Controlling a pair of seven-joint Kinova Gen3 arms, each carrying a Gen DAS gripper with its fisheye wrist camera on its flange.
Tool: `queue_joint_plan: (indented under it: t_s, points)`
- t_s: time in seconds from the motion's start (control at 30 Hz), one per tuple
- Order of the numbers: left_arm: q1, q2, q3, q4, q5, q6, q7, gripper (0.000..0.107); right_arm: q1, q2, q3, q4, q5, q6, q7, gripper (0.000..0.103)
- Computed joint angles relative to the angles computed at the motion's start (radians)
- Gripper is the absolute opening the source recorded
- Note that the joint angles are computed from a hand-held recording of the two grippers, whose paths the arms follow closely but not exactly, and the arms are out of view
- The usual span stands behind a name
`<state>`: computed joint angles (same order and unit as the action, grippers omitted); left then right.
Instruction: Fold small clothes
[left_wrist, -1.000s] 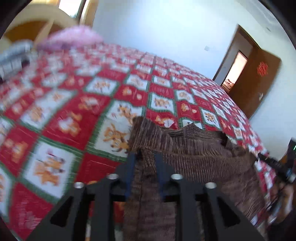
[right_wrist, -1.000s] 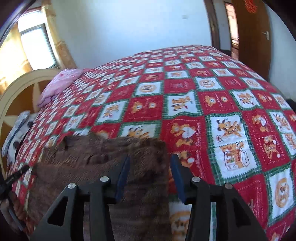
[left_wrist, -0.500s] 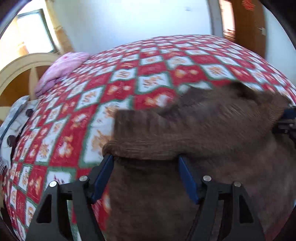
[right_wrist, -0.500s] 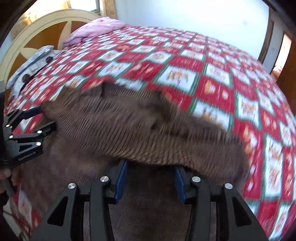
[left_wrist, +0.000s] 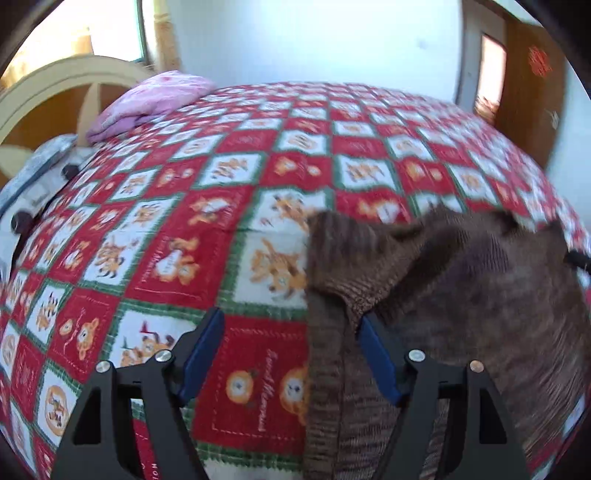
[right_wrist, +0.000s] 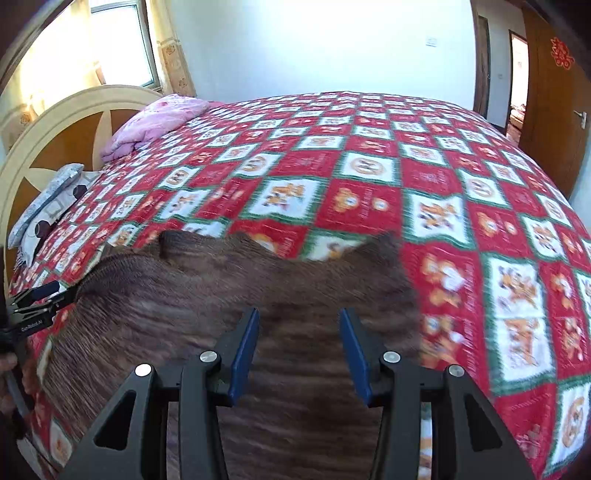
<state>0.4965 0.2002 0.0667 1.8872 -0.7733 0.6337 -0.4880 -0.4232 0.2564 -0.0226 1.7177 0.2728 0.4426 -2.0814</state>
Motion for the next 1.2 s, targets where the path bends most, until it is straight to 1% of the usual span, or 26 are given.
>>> queue_joint_plan:
  t_s: [0.07, 0.1, 0.13, 0.17, 0.23, 0.27, 0.3, 0.33, 0.4, 0.43, 0.47, 0.5, 0.53, 0.6, 0.63, 0.67, 0.7, 0.77, 0.8, 0.83, 0.87, 0.9, 0.97, 1.07, 1.13, 1.2]
  points:
    - [-0.013, 0.012, 0.030, -0.011, -0.012, -0.004, -0.026, 0.076, 0.017, -0.005, 0.015, 0.009, -0.004, 0.001, -0.014, 0.047]
    - [-0.029, 0.014, 0.050, -0.015, -0.021, -0.009, -0.022, 0.076, 0.031, -0.009, 0.015, 0.013, -0.015, -0.003, -0.016, 0.047]
    - [-0.033, 0.010, 0.053, -0.017, -0.026, -0.023, -0.001, 0.076, 0.048, -0.016, 0.019, 0.022, -0.029, -0.017, -0.023, 0.047]
    - [-0.026, -0.001, 0.041, -0.006, -0.042, -0.044, 0.035, 0.076, 0.068, -0.022, 0.013, 0.029, -0.046, -0.028, -0.014, 0.047]
    - [0.023, -0.048, -0.028, 0.027, -0.074, -0.106, 0.116, 0.076, 0.116, -0.028, -0.010, 0.033, -0.090, -0.044, 0.038, 0.047]
    - [0.053, -0.069, -0.057, 0.039, -0.114, -0.116, 0.157, 0.082, 0.129, -0.027, -0.018, 0.031, -0.106, -0.045, 0.061, 0.047]
    - [0.070, -0.076, -0.067, 0.047, -0.154, -0.111, 0.195, 0.087, 0.145, -0.021, -0.030, 0.024, -0.122, -0.045, 0.094, 0.047]
    - [0.072, -0.075, -0.060, 0.051, -0.194, -0.097, 0.226, 0.088, 0.156, -0.016, -0.039, 0.019, -0.142, -0.046, 0.126, 0.047]
    - [0.032, -0.073, -0.014, 0.066, -0.242, -0.088, 0.255, 0.088, 0.163, 0.005, -0.050, -0.002, -0.160, -0.040, 0.168, 0.047]
    - [0.026, -0.072, -0.003, 0.070, -0.267, -0.062, 0.287, 0.088, 0.145, 0.013, -0.034, -0.009, -0.154, -0.037, 0.164, 0.047]
    - [0.034, -0.072, -0.008, 0.074, -0.282, -0.052, 0.308, 0.088, 0.122, 0.028, -0.018, -0.028, -0.136, -0.018, 0.147, 0.047]
    - [0.035, -0.073, -0.015, 0.080, -0.282, -0.057, 0.314, 0.088, 0.083, 0.045, 0.013, -0.051, -0.109, 0.018, 0.117, 0.047]
    - [0.020, -0.068, -0.003, 0.079, -0.270, -0.057, 0.303, 0.088, 0.046, 0.071, 0.045, -0.079, -0.074, 0.058, 0.080, 0.047]
    - [-0.040, -0.034, 0.072, 0.043, -0.223, -0.012, 0.235, 0.088, 0.027, 0.119, 0.066, -0.121, -0.052, 0.117, 0.027, 0.047]
    - [-0.054, -0.013, 0.103, 0.016, -0.196, 0.025, 0.194, 0.088, 0.045, 0.124, 0.052, -0.126, -0.062, 0.122, 0.016, 0.047]
    - [-0.050, 0.026, 0.116, -0.017, -0.180, 0.061, 0.154, 0.090, 0.045, 0.119, 0.053, -0.118, -0.056, 0.111, -0.004, 0.047]
    - [-0.033, 0.071, 0.111, -0.055, -0.176, 0.101, 0.130, 0.090, 0.026, 0.110, 0.070, -0.105, -0.034, 0.101, -0.030, 0.047]
    - [0.047, 0.122, 0.049, -0.097, -0.203, 0.178, 0.130, 0.090, -0.015, 0.077, 0.094, -0.072, 0.022, 0.092, -0.093, 0.047]
    - [0.093, 0.149, 0.008, -0.107, -0.229, 0.197, 0.154, 0.092, -0.018, 0.047, 0.087, -0.045, 0.025, 0.079, -0.100, 0.047]
    - [0.123, 0.166, -0.022, -0.112, -0.249, 0.203, 0.173, 0.092, -0.002, 0.022, 0.063, -0.023, 0.013, 0.067, -0.092, 0.047]
    - [0.143, 0.175, -0.042, -0.111, -0.272, 0.203, 0.193, 0.093, 0.024, -0.016, 0.020, 0.011, -0.010, 0.049, -0.067, 0.047]
    - [0.147, 0.183, -0.045, -0.120, -0.279, 0.216, 0.197, 0.095, 0.039, -0.041, -0.005, 0.035, -0.030, 0.037, -0.038, 0.047]
    - [0.142, 0.174, -0.047, -0.120, -0.267, 0.214, 0.191, 0.095, 0.031, -0.109, -0.039, 0.112, -0.032, 0.006, -0.009, 0.047]
    - [0.134, 0.121, -0.042, -0.077, -0.240, 0.198, 0.204, 0.095, 0.014, -0.165, -0.078, 0.188, -0.028, -0.009, 0.009, 0.047]
    - [0.137, 0.056, -0.025, -0.018, -0.244, 0.181, 0.236, 0.095, 0.007, -0.190, -0.105, 0.238, 0.007, -0.006, -0.017, 0.047]
    - [0.160, -0.023, 0.003, 0.063, -0.286, 0.193, 0.301, 0.095, -0.030, -0.199, -0.102, 0.280, 0.076, 0.014, -0.093, 0.047]
